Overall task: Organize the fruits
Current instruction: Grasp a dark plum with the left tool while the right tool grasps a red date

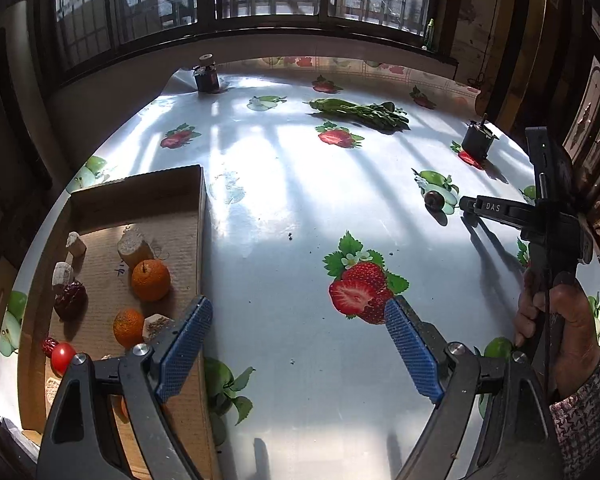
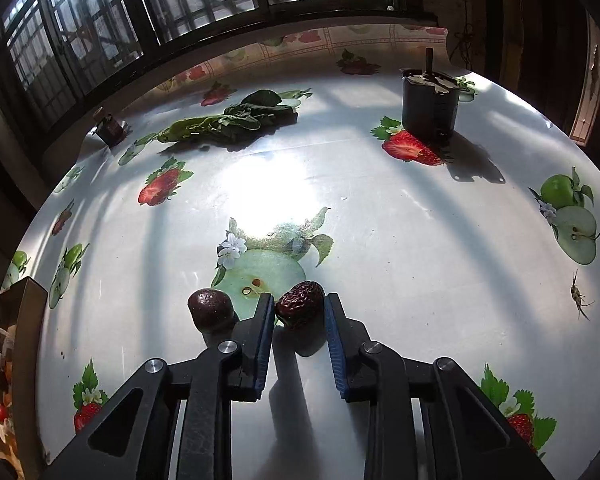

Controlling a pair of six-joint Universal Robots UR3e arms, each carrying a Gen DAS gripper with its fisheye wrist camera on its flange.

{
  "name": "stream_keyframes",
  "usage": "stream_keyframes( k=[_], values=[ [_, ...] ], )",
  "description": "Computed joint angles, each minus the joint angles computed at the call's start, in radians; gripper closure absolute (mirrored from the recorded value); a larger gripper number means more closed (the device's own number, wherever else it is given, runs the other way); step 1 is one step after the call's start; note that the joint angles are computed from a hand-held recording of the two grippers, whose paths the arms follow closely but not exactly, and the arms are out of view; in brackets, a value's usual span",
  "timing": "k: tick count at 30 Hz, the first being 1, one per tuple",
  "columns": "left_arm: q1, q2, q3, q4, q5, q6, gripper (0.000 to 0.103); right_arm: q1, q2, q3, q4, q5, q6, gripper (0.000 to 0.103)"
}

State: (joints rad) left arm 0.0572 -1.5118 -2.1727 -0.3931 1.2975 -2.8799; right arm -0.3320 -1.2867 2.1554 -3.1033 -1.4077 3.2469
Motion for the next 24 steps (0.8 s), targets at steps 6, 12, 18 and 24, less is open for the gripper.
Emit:
stream_keyframes(
  k=[6,12,18,24],
  values=[
    [-0.161,-0.274,0.278,-0.031,0.012,-0.073,0.016,-0.137,-0.227,0.211,0.022,0.069,-0.080,0.076],
    [-0.323,-0.593,0.648,-0.093,0.046,-0.143,0.038,-0.297,-0.412,0.412,0.016,0.201,-0.182,0.076],
    [-0.411,-0.824,0.930,-0.105,0.120,-0.169,0.038,-0.342,-0.404,0.397,0.076,0.287,-0.214,0.076],
    [-0.427,-0.872,0.962,-0.093,0.116,-0.141,0.076,-0.334,-0.392,0.391,0.072,0.285,-0.211,0.076]
  ],
)
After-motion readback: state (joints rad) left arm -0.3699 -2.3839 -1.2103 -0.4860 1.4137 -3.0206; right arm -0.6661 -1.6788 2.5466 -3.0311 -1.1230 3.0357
